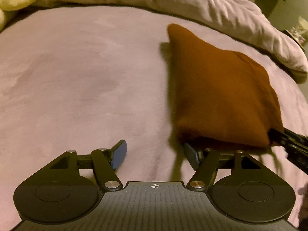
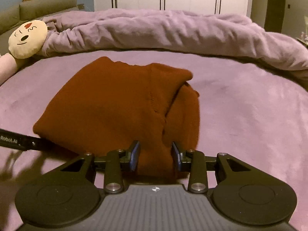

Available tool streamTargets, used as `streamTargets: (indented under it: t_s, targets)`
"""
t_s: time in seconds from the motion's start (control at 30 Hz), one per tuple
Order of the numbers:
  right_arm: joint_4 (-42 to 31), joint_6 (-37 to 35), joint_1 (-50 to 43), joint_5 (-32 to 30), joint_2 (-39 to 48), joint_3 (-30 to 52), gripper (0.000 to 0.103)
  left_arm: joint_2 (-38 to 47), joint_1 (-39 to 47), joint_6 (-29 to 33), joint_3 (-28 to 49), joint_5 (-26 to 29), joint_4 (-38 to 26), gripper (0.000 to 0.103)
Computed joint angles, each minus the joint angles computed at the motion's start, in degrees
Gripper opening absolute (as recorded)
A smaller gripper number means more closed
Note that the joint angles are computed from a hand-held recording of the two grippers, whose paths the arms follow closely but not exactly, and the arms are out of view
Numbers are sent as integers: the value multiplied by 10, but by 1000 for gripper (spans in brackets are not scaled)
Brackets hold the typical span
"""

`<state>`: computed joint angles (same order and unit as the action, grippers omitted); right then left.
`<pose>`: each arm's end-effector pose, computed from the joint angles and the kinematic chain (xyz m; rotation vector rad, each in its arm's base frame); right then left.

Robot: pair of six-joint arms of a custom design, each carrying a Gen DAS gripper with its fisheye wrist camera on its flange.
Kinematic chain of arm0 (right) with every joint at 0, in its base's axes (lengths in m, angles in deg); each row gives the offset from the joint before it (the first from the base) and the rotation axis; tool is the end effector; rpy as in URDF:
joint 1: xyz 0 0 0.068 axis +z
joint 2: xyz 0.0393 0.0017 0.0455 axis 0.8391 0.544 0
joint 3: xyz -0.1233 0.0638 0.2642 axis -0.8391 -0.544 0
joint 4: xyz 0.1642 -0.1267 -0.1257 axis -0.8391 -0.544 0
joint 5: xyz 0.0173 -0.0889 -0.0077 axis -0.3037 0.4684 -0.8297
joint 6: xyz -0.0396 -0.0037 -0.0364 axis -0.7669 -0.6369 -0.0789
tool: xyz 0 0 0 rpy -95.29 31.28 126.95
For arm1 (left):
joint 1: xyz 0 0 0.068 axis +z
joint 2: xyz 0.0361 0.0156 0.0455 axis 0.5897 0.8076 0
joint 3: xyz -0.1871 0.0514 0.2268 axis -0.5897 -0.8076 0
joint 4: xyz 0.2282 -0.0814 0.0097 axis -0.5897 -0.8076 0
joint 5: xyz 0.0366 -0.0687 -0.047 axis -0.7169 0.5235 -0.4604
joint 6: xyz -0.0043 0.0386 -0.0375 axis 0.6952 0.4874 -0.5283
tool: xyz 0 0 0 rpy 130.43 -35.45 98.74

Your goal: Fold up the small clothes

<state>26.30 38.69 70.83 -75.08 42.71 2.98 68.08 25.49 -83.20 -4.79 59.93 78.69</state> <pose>0.2483 0.0568 0.0873 0.0546 2.3910 0.0839 0.2944 -0.0594 0.0558 0.1190 2.5711 -0.2629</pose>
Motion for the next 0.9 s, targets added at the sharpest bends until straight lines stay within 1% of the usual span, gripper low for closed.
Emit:
streamTargets:
  t_s: [0.03, 0.07, 0.1, 0.13, 0.17, 0.2, 0.23, 0.3, 0.33, 0.37, 0.4, 0.43, 0.5, 0.6, 0.67, 0.73, 0.87, 0.9]
  targets:
    - [-13, 8, 2, 3, -19, -6, 36, -10, 5, -4, -10, 5, 3, 77]
    - [-29, 15, 3, 10, -38, -11, 42, -20, 11, -10, -21, 16, 8, 79]
    - [-43, 25, 6, 22, -51, -14, 46, -28, 17, -18, -35, 28, 18, 85]
    - [-58, 39, 8, 32, -64, -19, 47, -36, 19, -23, -46, 36, 25, 89]
    - [-67, 47, 5, 28, -75, -26, 47, -42, 16, -26, -58, 38, 34, 91]
    - [-76, 58, 5, 24, -85, -35, 51, -51, 14, -22, -71, 37, 39, 94]
    - [-90, 70, 8, 22, -96, -40, 55, -58, 8, -19, -79, 32, 40, 96]
    - [-110, 96, 27, 26, -112, -50, 69, -77, 1, 0, -104, 20, 43, 97]
    - [-116, 103, 38, 24, -121, -58, 73, -82, -8, 2, -109, 8, 40, 98]
    - [-127, 113, 52, 26, -131, -63, 83, -86, -16, 4, -114, -1, 39, 98]
    - [-138, 125, 72, 34, -139, -67, 90, -89, -27, 3, -118, -13, 35, 100]
    - [-149, 133, 88, 40, -147, -72, 92, -92, -36, 4, -121, -22, 33, 100]
    - [-174, 142, 115, 46, -158, -71, 99, -102, -57, 1, -128, -45, 25, 100]
    - [-227, 158, 138, 58, -174, -56, 99, -121, -76, 6, -135, -57, 7, 101]
    - [-276, 172, 136, 52, -186, -34, 99, -135, -84, 9, -140, -64, -1, 101]
    - [-308, 184, 131, 44, -203, -20, 99, -151, -90, 15, -138, -69, -20, 102]
    - [-417, 183, 120, 34, -188, 56, 99, -174, -88, 16, -132, -76, -45, 102]
    - [-427, 183, 121, 38, -187, 64, 99, -178, -84, 20, -131, -74, -46, 102]
